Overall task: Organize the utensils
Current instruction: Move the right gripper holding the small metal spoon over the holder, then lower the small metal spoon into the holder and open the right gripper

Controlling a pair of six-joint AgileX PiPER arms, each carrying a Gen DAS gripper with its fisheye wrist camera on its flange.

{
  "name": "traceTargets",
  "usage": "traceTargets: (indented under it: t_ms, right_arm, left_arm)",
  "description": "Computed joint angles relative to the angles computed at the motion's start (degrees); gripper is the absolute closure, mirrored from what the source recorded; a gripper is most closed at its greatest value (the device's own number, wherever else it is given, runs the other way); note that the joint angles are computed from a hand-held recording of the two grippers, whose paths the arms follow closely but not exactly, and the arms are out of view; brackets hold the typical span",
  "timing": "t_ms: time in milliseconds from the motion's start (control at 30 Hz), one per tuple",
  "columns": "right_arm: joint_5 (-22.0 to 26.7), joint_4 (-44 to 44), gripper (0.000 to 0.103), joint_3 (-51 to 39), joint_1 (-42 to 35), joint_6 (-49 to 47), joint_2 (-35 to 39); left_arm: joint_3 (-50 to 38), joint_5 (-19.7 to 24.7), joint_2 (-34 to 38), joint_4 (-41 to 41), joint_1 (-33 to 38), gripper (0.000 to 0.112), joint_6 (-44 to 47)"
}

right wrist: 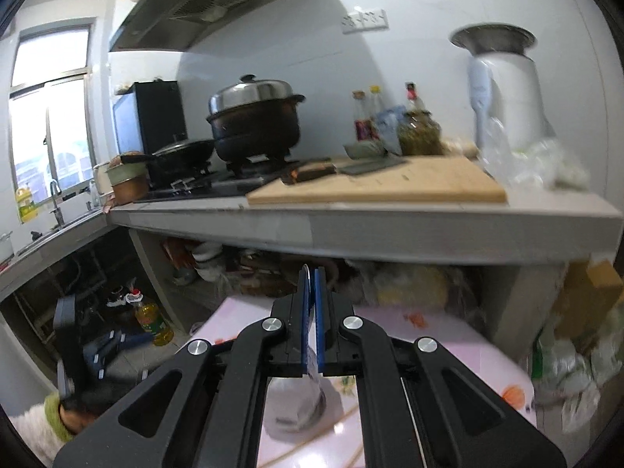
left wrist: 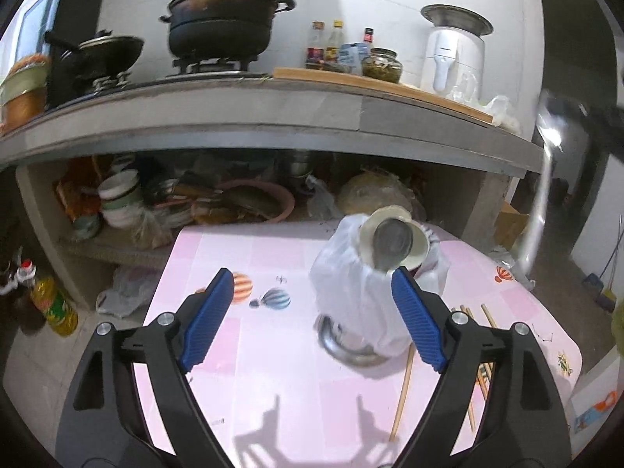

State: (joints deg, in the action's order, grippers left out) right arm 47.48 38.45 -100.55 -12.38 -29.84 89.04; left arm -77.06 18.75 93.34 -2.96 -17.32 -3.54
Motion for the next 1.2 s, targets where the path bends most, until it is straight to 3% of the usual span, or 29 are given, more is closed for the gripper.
traceTargets:
  t_ms: [200, 400, 567, 1200]
  right_arm:
    - [2.67, -12.13, 0.1, -19.38, 9.22, 9.34, 13.09]
    - [7.31, -22.13, 0.1, -33.09, 15.64, 13.62, 25.13]
    - [5.63, -25.97, 0.1, -31.66, 18.33, 13.01, 27.36]
    - [10.6, -32.51, 0.1, -33.18, 24.24, 5.6, 34.06]
  left_arm:
    - [7.27, -2.26, -4.37, 0.53, 1.85, 0.032, -0.83]
    - [10.37, -2.84, -5.88, -2.9, 4.58, 0.032, 2.41]
    - [10.39, -2.8, -5.74, -6.2, 6.41, 0.032, 5.51]
    - [9.59, -2.38, -4.64, -8.11, 6.53, 0.032, 7.43]
